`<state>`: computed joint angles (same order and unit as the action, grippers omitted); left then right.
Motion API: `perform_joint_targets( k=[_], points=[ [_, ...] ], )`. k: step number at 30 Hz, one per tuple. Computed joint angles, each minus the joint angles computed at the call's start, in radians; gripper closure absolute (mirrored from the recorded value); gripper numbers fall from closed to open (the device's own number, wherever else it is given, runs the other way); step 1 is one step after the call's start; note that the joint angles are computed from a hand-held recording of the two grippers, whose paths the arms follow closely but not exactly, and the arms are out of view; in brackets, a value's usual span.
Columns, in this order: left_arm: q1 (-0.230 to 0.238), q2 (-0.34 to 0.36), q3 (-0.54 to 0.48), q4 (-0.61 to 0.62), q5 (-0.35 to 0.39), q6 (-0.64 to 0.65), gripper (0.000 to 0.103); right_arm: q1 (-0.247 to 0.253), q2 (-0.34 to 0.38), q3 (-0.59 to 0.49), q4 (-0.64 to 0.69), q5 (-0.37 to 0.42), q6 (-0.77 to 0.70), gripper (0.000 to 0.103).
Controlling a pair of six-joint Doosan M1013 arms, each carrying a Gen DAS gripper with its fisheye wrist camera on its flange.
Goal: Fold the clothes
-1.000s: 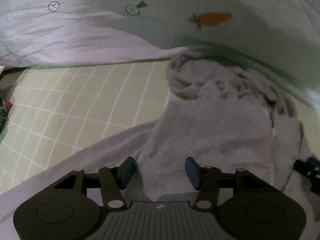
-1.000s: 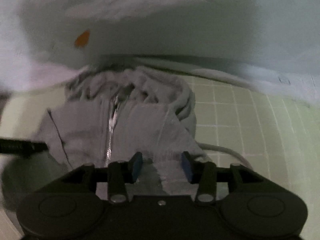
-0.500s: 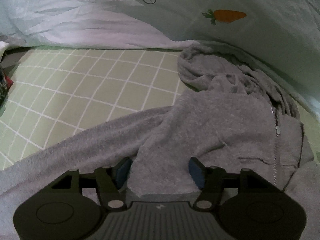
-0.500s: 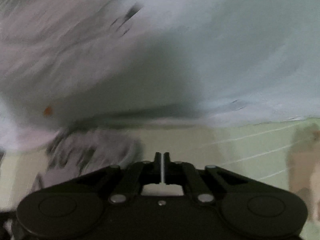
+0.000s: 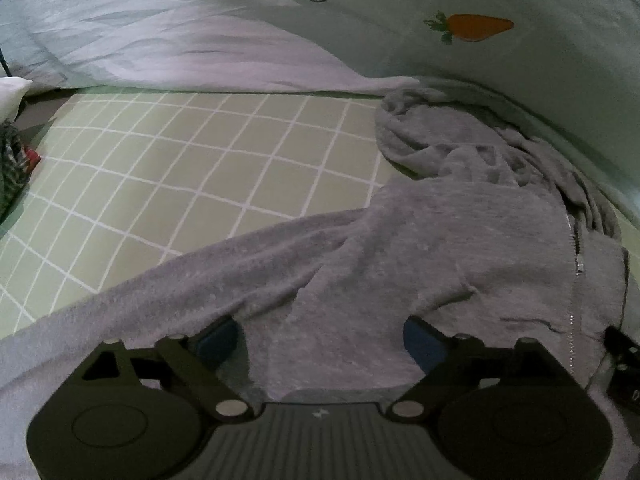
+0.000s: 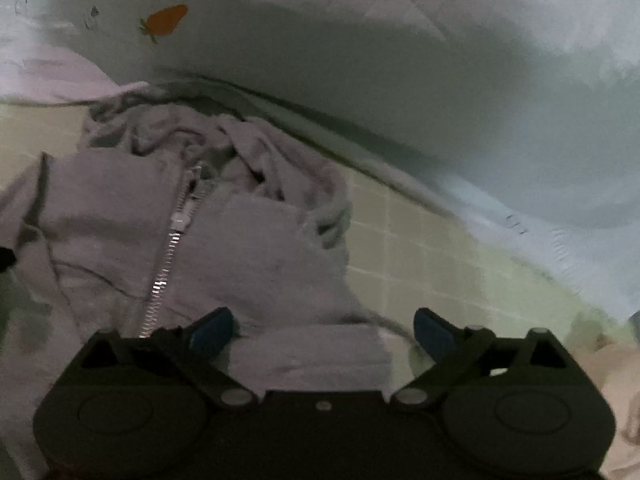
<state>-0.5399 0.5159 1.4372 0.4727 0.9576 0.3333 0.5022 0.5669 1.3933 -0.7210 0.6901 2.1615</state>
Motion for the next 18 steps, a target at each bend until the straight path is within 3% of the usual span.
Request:
perform_joint_targets(
  k=[2,3,5,9,11,15,18],
  points=[
    [0.0,0.001,0.001,0.004,0.002,-0.007,0.006,0.0,-0.001,0.002,-0.03,0.008,-0.007,0.034],
    [-0.001,0.002,0.0,0.005,0.003,-0.009,0.005,-0.003,-0.002,0.001,-0.01,0.001,-0.036,0.039],
    [-0.001,0.004,-0.003,0.006,0.008,-0.012,0.005,-0.015,-0.002,-0.006,0.081,-0.019,-0.131,0.059],
    [-0.003,0.005,-0.004,0.011,0.012,-0.021,0.004,-0.021,-0.01,-0.005,0.168,-0.058,-0.204,0.061],
    [-0.003,0.006,-0.004,0.012,0.014,-0.024,0.004,-0.024,-0.011,-0.005,0.221,-0.067,-0.234,0.071],
    [-0.003,0.007,-0.006,0.012,0.017,-0.024,0.003,-0.021,-0.012,0.003,0.238,-0.077,-0.238,0.075],
    [-0.003,0.008,-0.008,0.01,0.021,-0.025,0.003,-0.023,-0.014,0.013,0.24,-0.096,-0.248,0.098]
  ],
)
